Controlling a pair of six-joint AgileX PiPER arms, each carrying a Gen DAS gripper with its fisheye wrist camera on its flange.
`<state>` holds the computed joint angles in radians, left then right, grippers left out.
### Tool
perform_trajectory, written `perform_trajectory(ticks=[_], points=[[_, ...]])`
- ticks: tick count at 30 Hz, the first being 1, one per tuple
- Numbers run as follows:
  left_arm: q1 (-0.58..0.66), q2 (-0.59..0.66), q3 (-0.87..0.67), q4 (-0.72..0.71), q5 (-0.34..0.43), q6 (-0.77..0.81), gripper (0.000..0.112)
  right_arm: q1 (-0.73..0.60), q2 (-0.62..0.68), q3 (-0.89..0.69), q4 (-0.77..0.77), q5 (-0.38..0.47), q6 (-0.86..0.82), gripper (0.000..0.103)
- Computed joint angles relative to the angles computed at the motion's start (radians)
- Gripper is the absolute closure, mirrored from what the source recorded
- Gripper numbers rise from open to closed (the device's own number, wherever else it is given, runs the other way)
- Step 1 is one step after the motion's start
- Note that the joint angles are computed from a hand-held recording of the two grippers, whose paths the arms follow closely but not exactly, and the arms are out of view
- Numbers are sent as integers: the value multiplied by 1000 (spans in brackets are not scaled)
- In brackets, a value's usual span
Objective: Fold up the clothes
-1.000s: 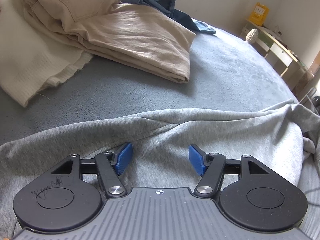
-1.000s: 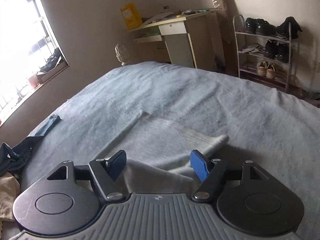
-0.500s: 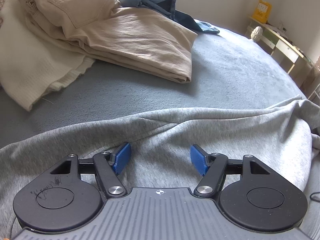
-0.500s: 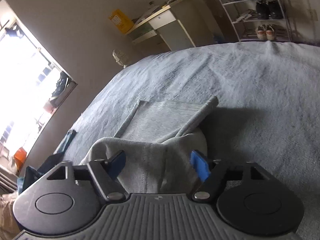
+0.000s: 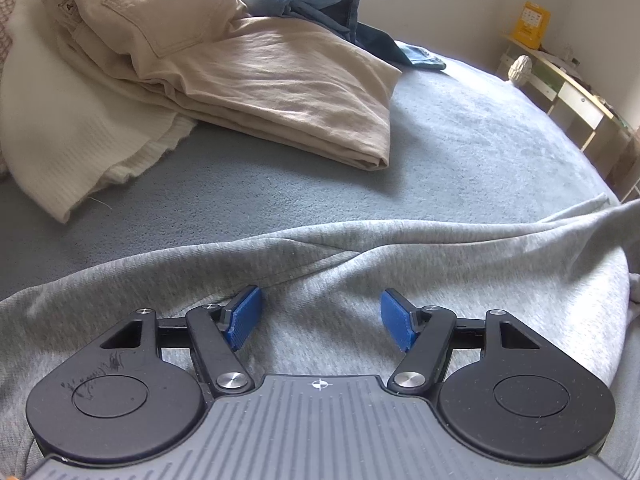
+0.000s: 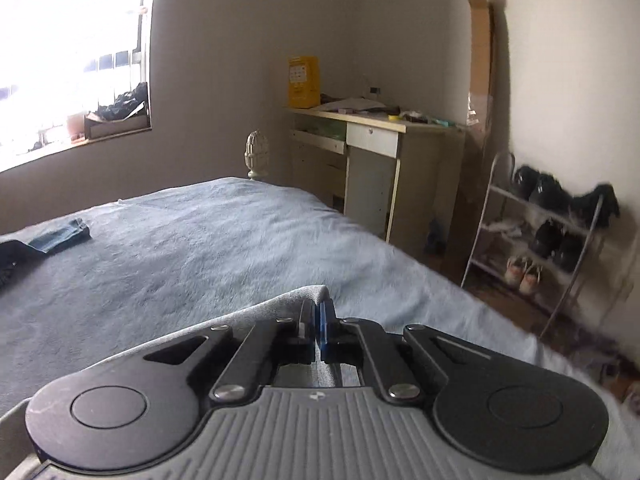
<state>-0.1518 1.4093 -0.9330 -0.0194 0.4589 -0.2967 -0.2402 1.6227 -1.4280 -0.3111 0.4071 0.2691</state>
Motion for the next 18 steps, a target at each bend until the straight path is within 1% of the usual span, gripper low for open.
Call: perform_trajectory(ticks=[2,5,8,12,18], points=[[1,1,0,3,-2,-9,46,12,98,-136,-32,49,-30,102],[-4,3,-7,26,6,-28,46,37,211,-278,-67,94,-45,102],[-4,11,-21,31,22,-24,46,58,306,-376,-94,131,-37,102],[-3,18,-38,31,46,-10,46,77,441,-525,-105,211,-46,102],[-9,29,-59,50,76,-20,46,91,602,-733,-80,310,-84,102]])
